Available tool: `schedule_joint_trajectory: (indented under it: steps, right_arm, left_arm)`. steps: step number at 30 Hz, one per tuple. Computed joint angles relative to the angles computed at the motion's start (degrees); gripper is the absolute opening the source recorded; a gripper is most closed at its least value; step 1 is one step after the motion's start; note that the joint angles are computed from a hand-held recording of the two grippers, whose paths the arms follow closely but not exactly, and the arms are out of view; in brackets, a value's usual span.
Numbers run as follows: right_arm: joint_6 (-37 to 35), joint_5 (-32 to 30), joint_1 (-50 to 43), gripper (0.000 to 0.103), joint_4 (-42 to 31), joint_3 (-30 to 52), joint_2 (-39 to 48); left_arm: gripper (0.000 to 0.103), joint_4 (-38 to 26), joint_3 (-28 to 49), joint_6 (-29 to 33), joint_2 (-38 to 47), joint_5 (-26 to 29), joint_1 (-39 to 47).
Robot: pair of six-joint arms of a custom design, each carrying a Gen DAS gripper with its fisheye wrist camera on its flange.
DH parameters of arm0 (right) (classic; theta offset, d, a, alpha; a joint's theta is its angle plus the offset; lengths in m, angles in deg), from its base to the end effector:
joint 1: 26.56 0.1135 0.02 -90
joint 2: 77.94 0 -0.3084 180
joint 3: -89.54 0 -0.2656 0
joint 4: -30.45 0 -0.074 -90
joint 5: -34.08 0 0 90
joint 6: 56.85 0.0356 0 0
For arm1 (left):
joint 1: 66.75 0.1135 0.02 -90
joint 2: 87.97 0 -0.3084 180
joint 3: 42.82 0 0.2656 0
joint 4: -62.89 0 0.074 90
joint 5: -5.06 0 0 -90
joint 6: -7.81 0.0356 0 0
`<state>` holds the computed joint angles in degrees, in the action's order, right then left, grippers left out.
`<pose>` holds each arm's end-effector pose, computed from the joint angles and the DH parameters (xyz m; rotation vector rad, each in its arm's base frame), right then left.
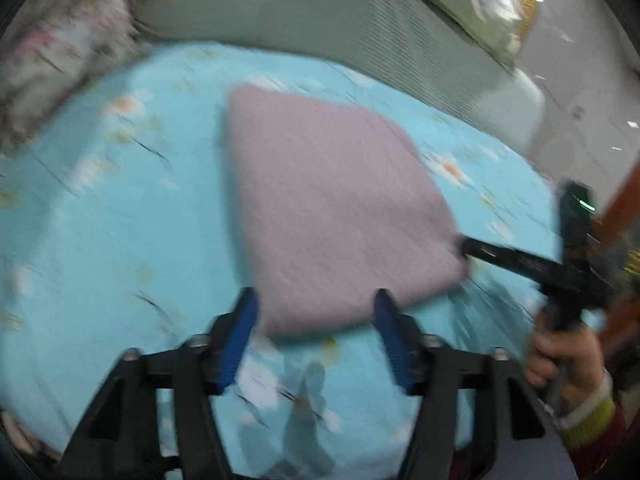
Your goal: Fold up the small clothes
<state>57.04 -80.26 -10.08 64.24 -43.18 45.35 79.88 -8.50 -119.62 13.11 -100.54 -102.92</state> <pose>0.3145 0.1083 0.0420 -0.0727 2.3762 0.8407 0.2107 -0.1422 0.0894 -0.1474 2.4093 -0.2645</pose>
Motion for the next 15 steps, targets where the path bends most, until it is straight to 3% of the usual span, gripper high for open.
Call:
schedule_joint_trajectory:
  steps: [4,8,10,15]
  right_arm:
    - [-1.38,3.17,1.92,0.004,-4.35,3.84,-2.55]
    - [-2.54,1.87,2.50,0.004,-9.16,12.32,1.73]
    - [-3.41,4.86,3.20,0.004,-12.47,16.50,4.74]
    - [0.68,2.84,1.81,0.001,-7.48,17.81,10.21]
  left_arm:
    - [0.065,-7.70,5.81,0.01,2.31,-3.13,2.86]
    - [0.065,-8.63,9.38,-0.08,4.95,-3.40,4.79]
    - [0.065,-10.61,11.95,-0.37,7.39,-5.01,4.83]
    - [0.067,-12.03,15.56,0.30,14.27,-3.28,7.18]
